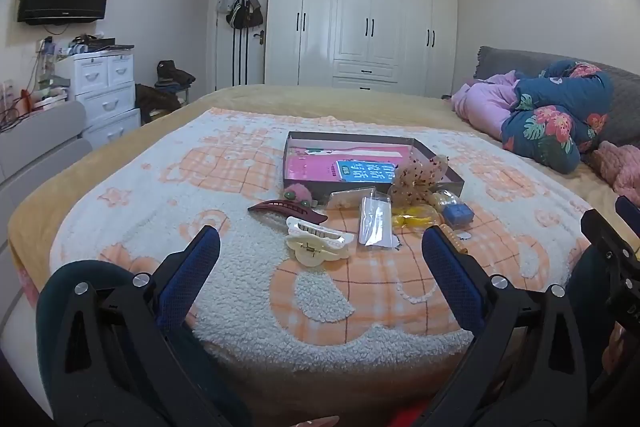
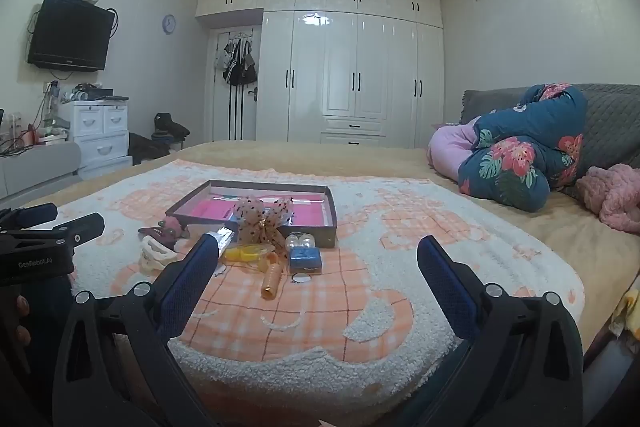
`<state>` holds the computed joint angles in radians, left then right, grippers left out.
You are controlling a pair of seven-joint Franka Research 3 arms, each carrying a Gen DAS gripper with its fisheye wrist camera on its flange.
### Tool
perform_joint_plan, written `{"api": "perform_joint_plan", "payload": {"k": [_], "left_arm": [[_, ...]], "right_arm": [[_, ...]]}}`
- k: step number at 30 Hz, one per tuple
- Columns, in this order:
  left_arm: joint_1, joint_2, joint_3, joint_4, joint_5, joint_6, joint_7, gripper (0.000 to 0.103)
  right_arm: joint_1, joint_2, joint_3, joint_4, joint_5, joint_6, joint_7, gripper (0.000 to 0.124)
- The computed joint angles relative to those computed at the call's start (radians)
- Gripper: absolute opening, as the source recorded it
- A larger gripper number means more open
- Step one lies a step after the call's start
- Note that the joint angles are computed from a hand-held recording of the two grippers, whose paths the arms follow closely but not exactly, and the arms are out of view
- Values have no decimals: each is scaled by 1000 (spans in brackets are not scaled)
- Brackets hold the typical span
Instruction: Organize jewelry
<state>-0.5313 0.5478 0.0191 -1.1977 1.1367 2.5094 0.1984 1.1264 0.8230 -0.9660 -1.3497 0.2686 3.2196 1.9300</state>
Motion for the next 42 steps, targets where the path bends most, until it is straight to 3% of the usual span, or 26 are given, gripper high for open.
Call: {"api": "perform_joint_plan", "payload": {"k": [6,32,33,42], "left_arm": [[2,-2,-1,-3,-3,4,-4,92],[12,-7,-14,-9,1,4,-6,92],[-6,15,8,27,-28,4,20,92],[-6,21,5,40,-33,0,26,92]], "right_arm": [[-15,-7,23,6,-13,0,-10,97],[-1,-2,2,-1,-13,-5,9,97],[-6,8,2,11,-11,-9,13,97],[-7,5,5,7,-17,-5,17,97]]}}
